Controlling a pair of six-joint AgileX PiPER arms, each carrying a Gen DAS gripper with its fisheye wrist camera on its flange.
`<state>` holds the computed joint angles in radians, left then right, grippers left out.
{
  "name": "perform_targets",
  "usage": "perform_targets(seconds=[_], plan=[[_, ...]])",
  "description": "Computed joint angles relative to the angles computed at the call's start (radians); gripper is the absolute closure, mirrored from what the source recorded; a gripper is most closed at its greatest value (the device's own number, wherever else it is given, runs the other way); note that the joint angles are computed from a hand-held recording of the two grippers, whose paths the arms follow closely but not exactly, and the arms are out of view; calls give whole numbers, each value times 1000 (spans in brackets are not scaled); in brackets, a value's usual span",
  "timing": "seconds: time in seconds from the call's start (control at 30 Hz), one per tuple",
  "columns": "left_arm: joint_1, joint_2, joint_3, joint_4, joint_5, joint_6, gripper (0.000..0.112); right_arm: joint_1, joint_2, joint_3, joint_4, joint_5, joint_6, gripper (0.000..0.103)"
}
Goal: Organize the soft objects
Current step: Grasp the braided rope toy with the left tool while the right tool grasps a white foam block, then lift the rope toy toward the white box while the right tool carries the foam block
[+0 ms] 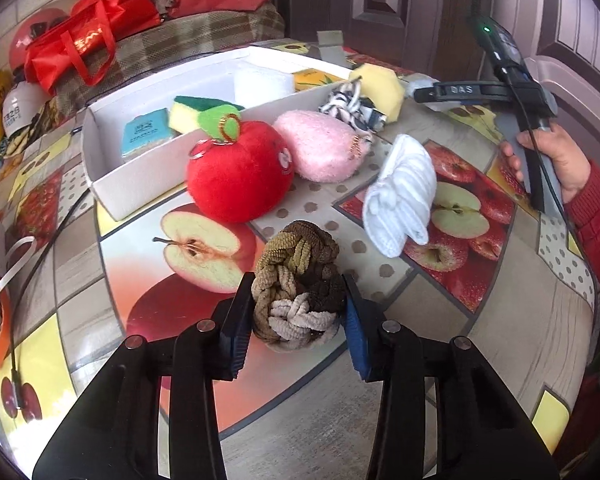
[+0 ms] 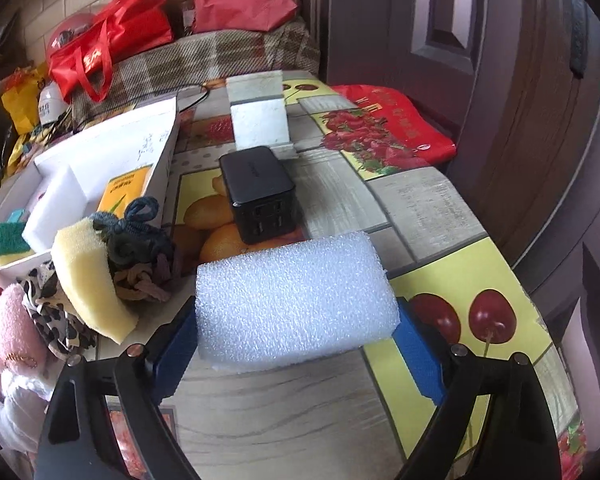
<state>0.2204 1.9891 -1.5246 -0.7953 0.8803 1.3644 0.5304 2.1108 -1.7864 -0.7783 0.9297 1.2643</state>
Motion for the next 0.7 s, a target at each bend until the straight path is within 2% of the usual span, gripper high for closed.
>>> perform_targets(seconds=[0.17,0.23,0.3,0.4,0.57,0.7], plan=[[87,19,-28,-138,10,-42,72,19,-79,138,-148,-41,220,12],[116,5,-3,-219,-29,-13,72,33,-94,165,-202,-38,281,12],[132,-27,51,-317,-93,59,72,54,-105,187,-261,-25,336,12],[155,-71,135,-468,-149,188,72,91,-116,212,-333,5,381,12],[192,-162,311,-834,-217,563,72,155,-134,261,-459,60,433,12],[199,-149,292,-832,-247,531,72,219,-154,317,-546,97,486,12]])
